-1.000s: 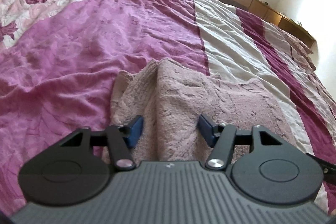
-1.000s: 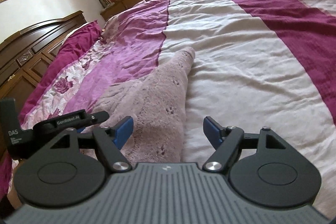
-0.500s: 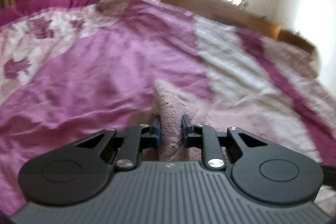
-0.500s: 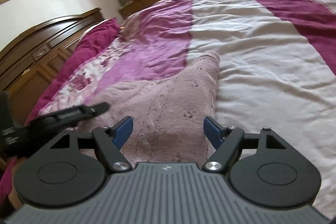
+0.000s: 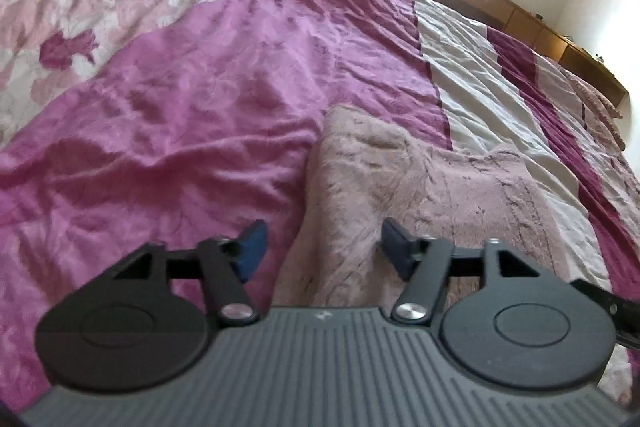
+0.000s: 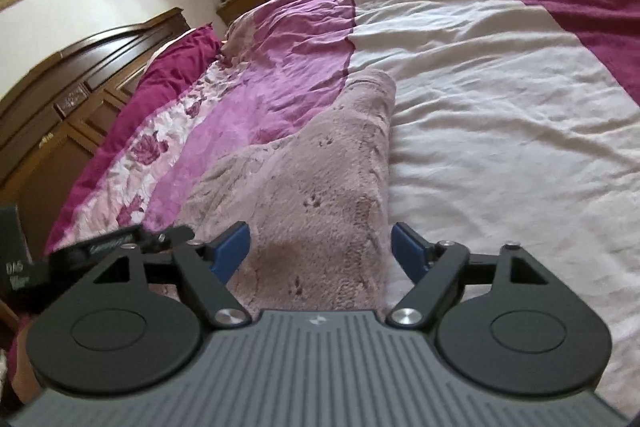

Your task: Fold small clothes

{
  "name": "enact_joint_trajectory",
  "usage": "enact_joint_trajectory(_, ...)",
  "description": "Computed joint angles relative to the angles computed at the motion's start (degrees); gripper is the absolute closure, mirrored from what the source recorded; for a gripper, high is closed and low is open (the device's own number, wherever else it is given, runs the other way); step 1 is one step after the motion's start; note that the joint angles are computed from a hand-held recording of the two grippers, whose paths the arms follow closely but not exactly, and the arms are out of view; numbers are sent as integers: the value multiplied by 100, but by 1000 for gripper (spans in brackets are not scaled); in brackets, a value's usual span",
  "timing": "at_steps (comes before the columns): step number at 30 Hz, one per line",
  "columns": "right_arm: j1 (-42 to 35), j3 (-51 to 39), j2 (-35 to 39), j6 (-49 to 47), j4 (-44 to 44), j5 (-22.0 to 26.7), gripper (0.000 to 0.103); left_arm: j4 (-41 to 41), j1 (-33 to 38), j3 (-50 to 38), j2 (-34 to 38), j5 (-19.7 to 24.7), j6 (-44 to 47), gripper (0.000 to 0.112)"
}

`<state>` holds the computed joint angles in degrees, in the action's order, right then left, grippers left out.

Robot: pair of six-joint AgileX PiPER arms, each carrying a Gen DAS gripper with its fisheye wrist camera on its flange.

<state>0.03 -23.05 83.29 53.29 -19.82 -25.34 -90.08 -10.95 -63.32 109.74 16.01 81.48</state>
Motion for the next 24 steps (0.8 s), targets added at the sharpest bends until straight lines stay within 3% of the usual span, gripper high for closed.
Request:
enact_joint_trajectory(4,-424,-80,203,974,-1053,-268,14,1116,297,-110,44,584,-1243,45)
enact_joint_trajectory(7,-640,-266,462,1640,-1712,-361,14,1471,481,-226,150,1060,-1647,43)
enact_joint_trajectory(16,-1148,-498,1110,2671,-2663,-1000,12,1213,729,-316,406,1629,-1443,41)
enact_joint_trajectory(20,-1276,-780,1515,2932,-2964,-1300,11,1407,857,-584,675,2245,-1681,43)
enact_joint_trajectory(22,-1319,-1034,1767,3151,-3300,-1423,12,1452,870,-705,842,2516,-1828,61)
enact_joint_trajectory(24,-1205,-1308,1847,3448,-3542,-1202,21,1333,891,-715,918,2673,-1875,73)
